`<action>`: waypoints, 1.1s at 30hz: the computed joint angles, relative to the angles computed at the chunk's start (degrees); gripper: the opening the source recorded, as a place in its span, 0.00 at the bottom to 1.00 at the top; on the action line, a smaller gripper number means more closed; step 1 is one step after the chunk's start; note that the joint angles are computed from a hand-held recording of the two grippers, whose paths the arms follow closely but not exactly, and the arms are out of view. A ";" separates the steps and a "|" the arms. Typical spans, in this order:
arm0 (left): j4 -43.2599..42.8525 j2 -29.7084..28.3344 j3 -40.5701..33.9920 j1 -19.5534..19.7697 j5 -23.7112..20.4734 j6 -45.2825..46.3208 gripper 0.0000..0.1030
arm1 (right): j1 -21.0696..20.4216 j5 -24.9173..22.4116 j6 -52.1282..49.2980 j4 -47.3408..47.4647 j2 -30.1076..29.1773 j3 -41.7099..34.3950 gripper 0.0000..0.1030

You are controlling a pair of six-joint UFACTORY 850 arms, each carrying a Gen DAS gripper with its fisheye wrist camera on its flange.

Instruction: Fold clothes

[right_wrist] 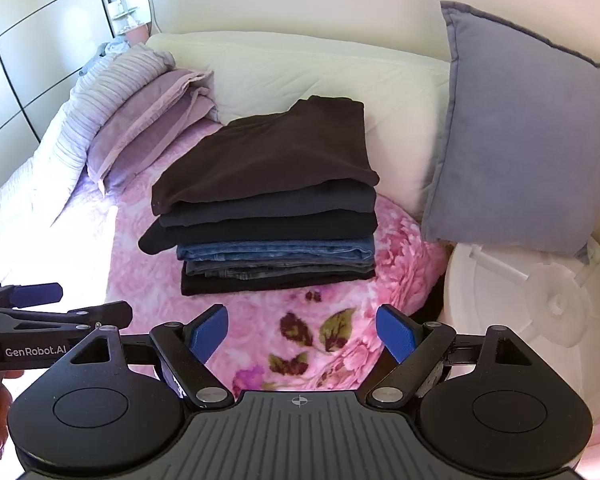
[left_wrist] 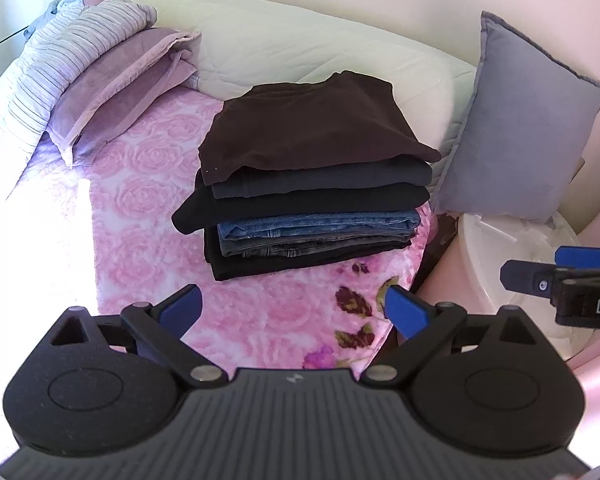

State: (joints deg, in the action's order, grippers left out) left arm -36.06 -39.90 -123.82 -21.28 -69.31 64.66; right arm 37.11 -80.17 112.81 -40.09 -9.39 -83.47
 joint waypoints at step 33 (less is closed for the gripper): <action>-0.14 -2.08 0.05 -0.73 3.58 1.61 0.94 | -1.26 -0.43 -3.75 -0.98 -4.01 -2.75 0.82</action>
